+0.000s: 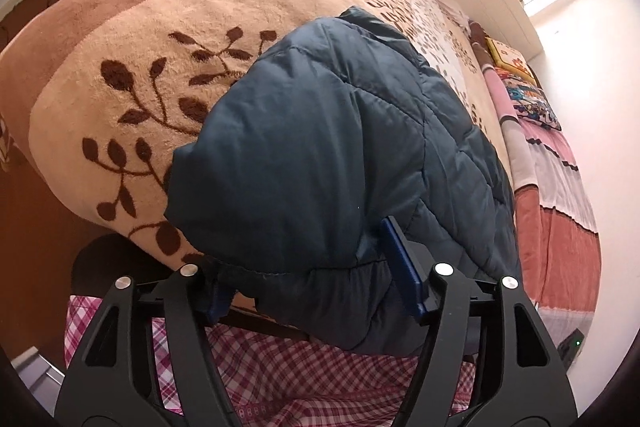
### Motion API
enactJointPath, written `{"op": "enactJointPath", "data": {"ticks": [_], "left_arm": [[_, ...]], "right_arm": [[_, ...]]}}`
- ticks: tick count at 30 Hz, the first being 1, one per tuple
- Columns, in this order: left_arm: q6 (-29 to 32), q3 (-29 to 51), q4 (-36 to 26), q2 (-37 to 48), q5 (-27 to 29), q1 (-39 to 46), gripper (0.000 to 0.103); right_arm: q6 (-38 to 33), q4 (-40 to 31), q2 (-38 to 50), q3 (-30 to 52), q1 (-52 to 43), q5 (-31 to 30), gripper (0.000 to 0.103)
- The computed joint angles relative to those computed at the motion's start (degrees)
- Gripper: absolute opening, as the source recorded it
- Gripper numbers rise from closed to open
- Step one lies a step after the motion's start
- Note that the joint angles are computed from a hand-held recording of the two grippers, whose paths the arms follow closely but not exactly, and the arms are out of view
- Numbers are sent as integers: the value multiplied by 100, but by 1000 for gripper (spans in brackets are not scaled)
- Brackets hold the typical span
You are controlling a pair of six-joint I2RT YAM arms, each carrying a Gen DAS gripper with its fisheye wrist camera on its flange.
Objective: Fold large clothes
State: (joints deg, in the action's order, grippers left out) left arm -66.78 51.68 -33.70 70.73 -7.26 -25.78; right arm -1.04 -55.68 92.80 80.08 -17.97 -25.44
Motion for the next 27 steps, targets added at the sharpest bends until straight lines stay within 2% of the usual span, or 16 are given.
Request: {"op": "enactJointPath", "data": {"ticks": [5, 7, 9, 10, 13, 16, 21, 24, 27], "left_arm": [[-51, -79, 179, 43, 16, 45, 68], [-42, -95, 221, 69, 12, 63, 69], [-16, -85, 227, 98, -20, 62, 69], [-1, -70, 223, 119, -56, 43, 69], [55, -61, 215, 124, -113, 16, 70], [105, -96, 245, 99, -120, 28, 70], [81, -137, 276, 67, -96, 41, 70], [44, -146, 288, 47, -54, 56, 70], [29, -152, 328, 46, 0, 87, 70]], "right_arm": [[-205, 335, -683, -174, 26, 664, 58], [-260, 481, -889, -177, 107, 704, 57], [-356, 520, -937, -2, 321, 509, 41], [-404, 459, -890, 123, 458, 374, 38], [-427, 311, -539, 586, 1094, 116, 14], [-255, 366, -101, 1010, 1881, 132, 7], [188, 254, 1203, 2378, 2925, 322, 6], [398, -161, 2221, 3680, 3245, 432, 6], [535, -856, 3416, 5313, 3452, 565, 6]]}}
